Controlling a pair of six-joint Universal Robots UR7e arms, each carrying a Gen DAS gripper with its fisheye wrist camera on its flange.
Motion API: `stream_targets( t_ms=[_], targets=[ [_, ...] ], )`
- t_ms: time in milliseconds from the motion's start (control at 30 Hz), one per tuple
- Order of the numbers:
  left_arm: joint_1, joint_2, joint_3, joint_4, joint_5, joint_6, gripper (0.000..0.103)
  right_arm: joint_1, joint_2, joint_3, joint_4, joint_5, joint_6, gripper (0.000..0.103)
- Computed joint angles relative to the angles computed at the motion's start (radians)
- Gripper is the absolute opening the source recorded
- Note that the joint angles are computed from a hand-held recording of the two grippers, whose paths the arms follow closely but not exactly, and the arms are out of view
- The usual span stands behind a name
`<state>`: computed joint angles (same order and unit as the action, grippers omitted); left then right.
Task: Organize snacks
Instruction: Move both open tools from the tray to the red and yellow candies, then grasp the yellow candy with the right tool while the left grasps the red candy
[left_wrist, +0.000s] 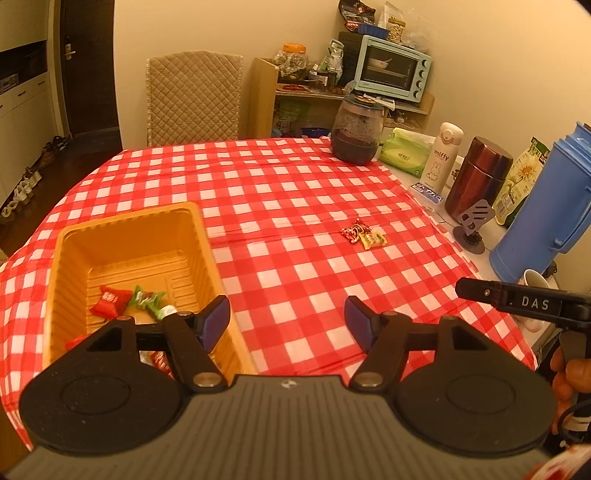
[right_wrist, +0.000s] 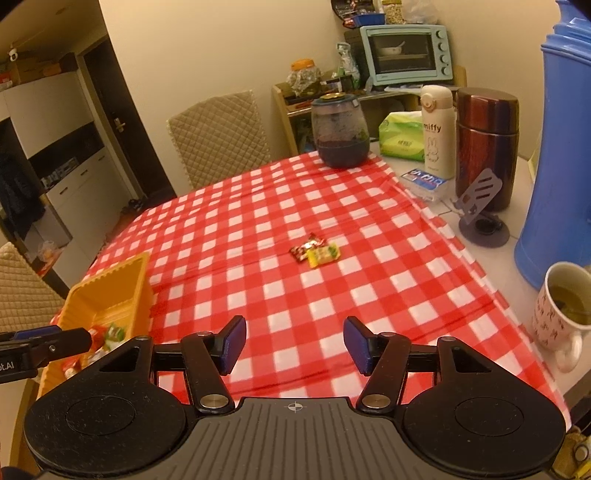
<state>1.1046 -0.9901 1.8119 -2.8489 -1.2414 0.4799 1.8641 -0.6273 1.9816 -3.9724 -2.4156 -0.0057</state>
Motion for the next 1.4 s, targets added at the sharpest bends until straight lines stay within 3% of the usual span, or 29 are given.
stream_targets(
  t_ms=[300, 433, 800, 933, 1300, 1400],
  targets=[
    [-0.011, 0.137, -0.114, 0.001, 0.002, 0.007, 0.068, -0.090, -0.029, -0.038, 0.033, 0.066, -0.128, 0.060],
    [-0.012, 0.212, -0.179, -0.010, 0.010, 0.006, 0.076, -0.143, -0.027, -0.070, 0.053, 0.113, -0.193, 0.060],
    [0.008, 0.394, -0.380, 0.035, 0.015, -0.015, 0.081, -0.268, 0.039, -0.196, 0.071, 0.237, -0.349, 0.061],
    [0.017, 0.435, -0.435, 0.049, 0.010, -0.024, 0.084, -0.302, 0.068, -0.252, 0.102, 0.276, -0.367, 0.061],
    [0.027, 0.498, -0.521, 0.081, -0.003, -0.020, 0.085, -0.327, 0.173, -0.415, 0.142, 0.244, -0.474, 0.060],
    [0.027, 0.507, -0.533, 0.090, -0.007, -0.020, 0.085, -0.330, 0.187, -0.424, 0.111, 0.255, -0.512, 0.055]
  ],
)
